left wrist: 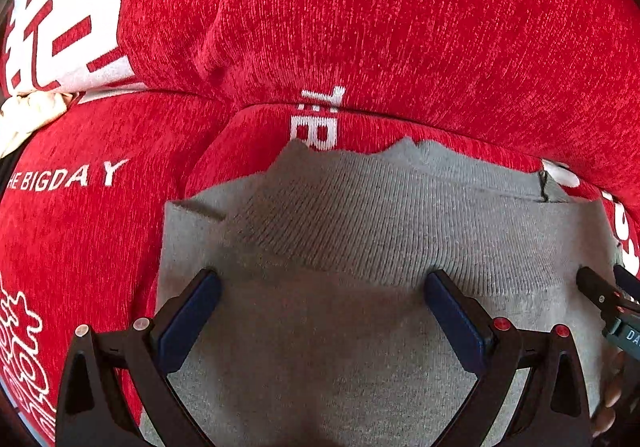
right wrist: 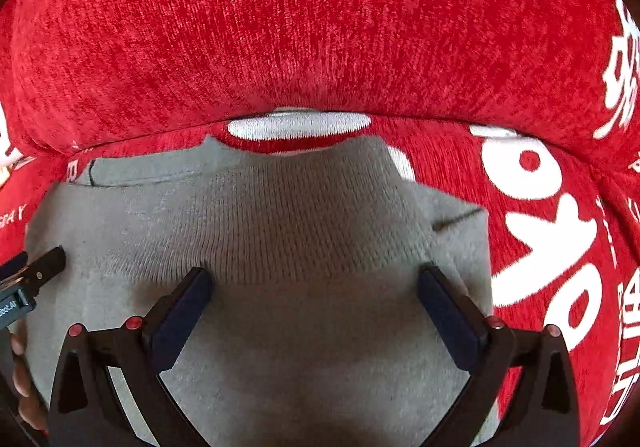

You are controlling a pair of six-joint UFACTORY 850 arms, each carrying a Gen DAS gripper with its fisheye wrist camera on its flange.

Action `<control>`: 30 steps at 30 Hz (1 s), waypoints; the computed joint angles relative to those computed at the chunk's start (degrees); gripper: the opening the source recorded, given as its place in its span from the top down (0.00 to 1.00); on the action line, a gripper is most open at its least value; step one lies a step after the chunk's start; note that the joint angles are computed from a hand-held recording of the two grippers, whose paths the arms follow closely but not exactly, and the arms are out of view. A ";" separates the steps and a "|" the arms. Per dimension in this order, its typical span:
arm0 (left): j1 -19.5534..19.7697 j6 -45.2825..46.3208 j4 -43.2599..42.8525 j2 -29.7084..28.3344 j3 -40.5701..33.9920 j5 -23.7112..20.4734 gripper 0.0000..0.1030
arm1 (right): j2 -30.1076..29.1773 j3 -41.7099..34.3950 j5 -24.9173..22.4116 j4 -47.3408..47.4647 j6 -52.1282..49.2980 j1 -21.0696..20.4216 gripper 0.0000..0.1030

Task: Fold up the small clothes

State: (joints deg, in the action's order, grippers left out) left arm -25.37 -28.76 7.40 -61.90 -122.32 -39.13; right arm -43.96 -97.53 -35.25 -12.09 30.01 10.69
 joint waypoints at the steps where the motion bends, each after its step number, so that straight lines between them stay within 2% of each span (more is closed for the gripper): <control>1: 0.04 -0.04 0.03 0.15 0.26 0.35 0.01 | -0.09 -0.26 -0.40 -0.19 0.07 0.07 0.00; 4: -0.19 -0.98 1.71 2.80 4.12 2.52 0.01 | 2.01 1.59 -0.18 -2.54 3.54 0.86 0.00; 8: -1.01 -3.92 4.96 9.70 14.31 8.71 0.01 | 9.40 10.31 6.16 -6.96 7.99 3.00 0.00; 11: -2.02 -6.29 7.47 14.50 21.46 12.79 0.01 | 13.03 14.58 8.52 -9.29 9.20 5.32 0.00; 14: -2.78 -8.34 10.51 16.99 25.61 14.18 0.01 | 14.29 16.56 8.42 -9.62 8.30 7.02 0.00; 17: -3.24 -9.56 12.60 18.13 28.05 13.51 0.01 | 13.66 17.35 7.18 -9.46 7.91 7.74 0.00; 19: -3.06 -9.93 12.87 18.70 29.97 13.74 0.01 | 14.27 19.21 7.43 -9.64 8.39 7.08 0.00; 21: -1.97 -7.14 8.50 20.56 33.24 17.09 0.01 | 16.36 22.28 10.24 -10.35 9.67 5.86 0.00; 25: -0.15 -3.99 3.87 24.03 37.74 19.03 0.01 | 21.28 28.22 12.23 -8.81 9.08 3.12 0.01; 28: 1.80 -7.47 3.03 27.73 42.75 20.22 0.01 | 24.35 31.64 9.96 -12.28 15.09 1.76 0.00; 30: 2.68 -9.93 2.37 30.10 46.30 22.07 0.01 | 27.54 35.08 13.26 -10.09 16.07 0.81 0.00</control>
